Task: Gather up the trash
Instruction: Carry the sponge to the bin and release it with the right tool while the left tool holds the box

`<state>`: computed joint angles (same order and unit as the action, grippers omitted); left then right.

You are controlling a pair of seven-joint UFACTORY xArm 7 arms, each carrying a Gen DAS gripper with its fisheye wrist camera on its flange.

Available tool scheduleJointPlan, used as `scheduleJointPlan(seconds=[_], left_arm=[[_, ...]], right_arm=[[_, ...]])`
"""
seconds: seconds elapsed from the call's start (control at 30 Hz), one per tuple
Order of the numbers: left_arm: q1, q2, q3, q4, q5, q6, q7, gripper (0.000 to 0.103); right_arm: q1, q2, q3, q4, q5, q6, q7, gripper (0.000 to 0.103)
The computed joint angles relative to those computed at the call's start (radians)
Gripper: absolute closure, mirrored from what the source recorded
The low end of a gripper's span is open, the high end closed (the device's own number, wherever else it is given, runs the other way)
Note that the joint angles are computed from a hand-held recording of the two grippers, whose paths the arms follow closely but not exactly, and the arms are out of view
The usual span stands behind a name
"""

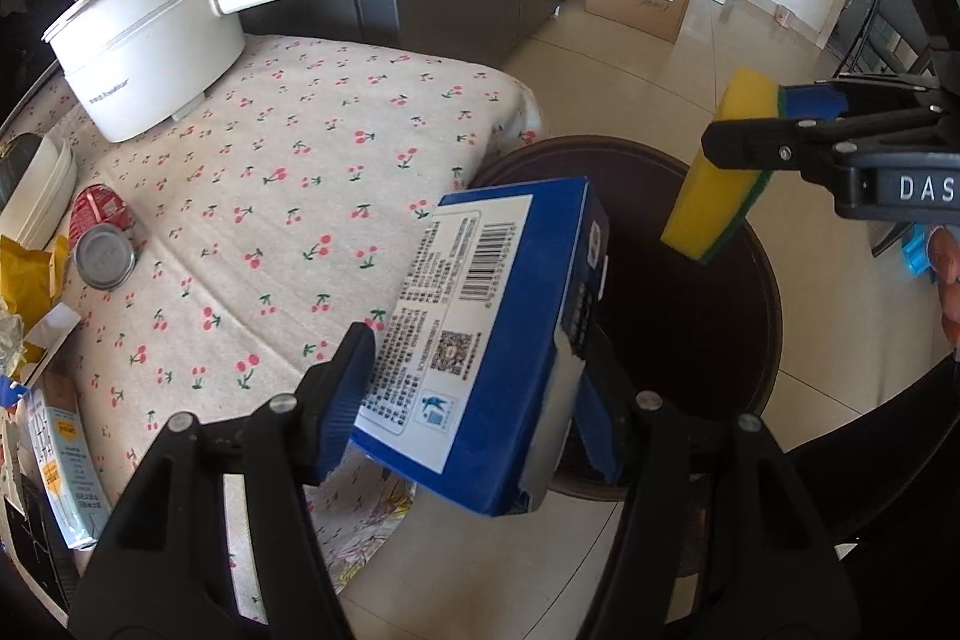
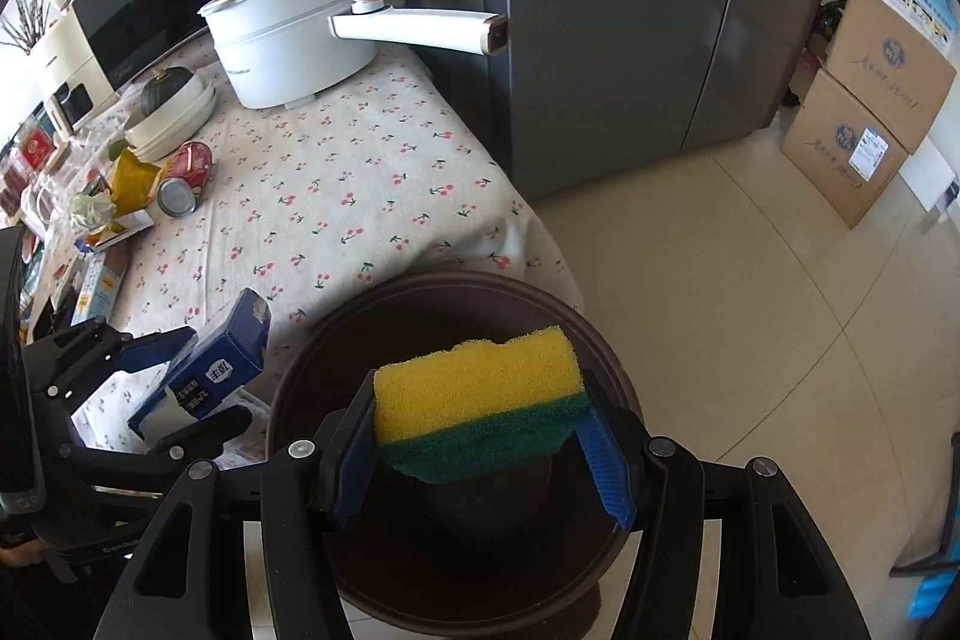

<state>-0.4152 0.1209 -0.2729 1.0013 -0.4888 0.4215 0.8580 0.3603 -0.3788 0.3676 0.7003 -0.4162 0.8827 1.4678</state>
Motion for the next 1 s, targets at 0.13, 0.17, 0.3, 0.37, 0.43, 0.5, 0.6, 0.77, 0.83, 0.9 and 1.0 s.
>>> scheduleJointPlan(seconds=[0.13,0.17,0.3,0.37,0.43,0.5,0.6,0.77,0.83,0.9,1.0], left_arm=[[-0.008,0.010,-0.024,-0.019,-0.031,-0.062,0.067,0.038],[-0.013,0.011,-0.023,-0.024,-0.020,-0.081,0.064,0.036],[-0.018,-0.002,-0.024,-0.058,0.007,-0.166,0.047,0.012],[-0.015,-0.006,-0.017,-0.059,0.029,-0.170,0.025,0.012],[-0.006,-0.011,-0.016,-0.058,0.028,-0.163,0.021,0.011],[-0.003,-0.015,-0.008,-0.060,0.043,-0.162,0.003,0.010],[0.002,-0.022,0.004,-0.066,0.070,-0.164,-0.028,0.009],[0.018,-0.027,0.020,-0.060,0.096,-0.148,-0.073,0.009],[0.027,-0.031,0.024,-0.058,0.094,-0.139,-0.078,0.009],[0.033,-0.034,0.029,-0.057,0.094,-0.132,-0.086,0.009],[0.042,-0.045,0.036,-0.060,0.087,-0.125,-0.088,0.009]], right_arm=[[0.000,-0.017,-0.001,-0.010,0.006,0.013,0.000,0.041],[0.000,-0.018,0.000,-0.010,0.008,0.016,-0.001,0.041],[0.000,-0.013,0.000,-0.009,0.014,0.019,-0.001,0.041],[0.000,-0.007,-0.002,-0.005,0.014,0.017,-0.005,0.041],[0.000,0.000,-0.002,0.000,0.013,0.017,-0.007,0.041],[0.001,0.009,-0.003,0.006,0.012,0.014,-0.009,0.041],[0.003,0.022,-0.005,0.015,0.011,0.014,-0.012,0.040],[0.008,0.036,-0.012,0.023,0.013,0.012,-0.016,0.039],[0.010,0.037,-0.017,0.021,0.018,-0.003,-0.018,0.034],[0.009,0.043,-0.013,0.028,0.010,-0.003,-0.012,0.021],[0.010,0.062,-0.011,0.048,-0.003,0.003,-0.017,0.018]])
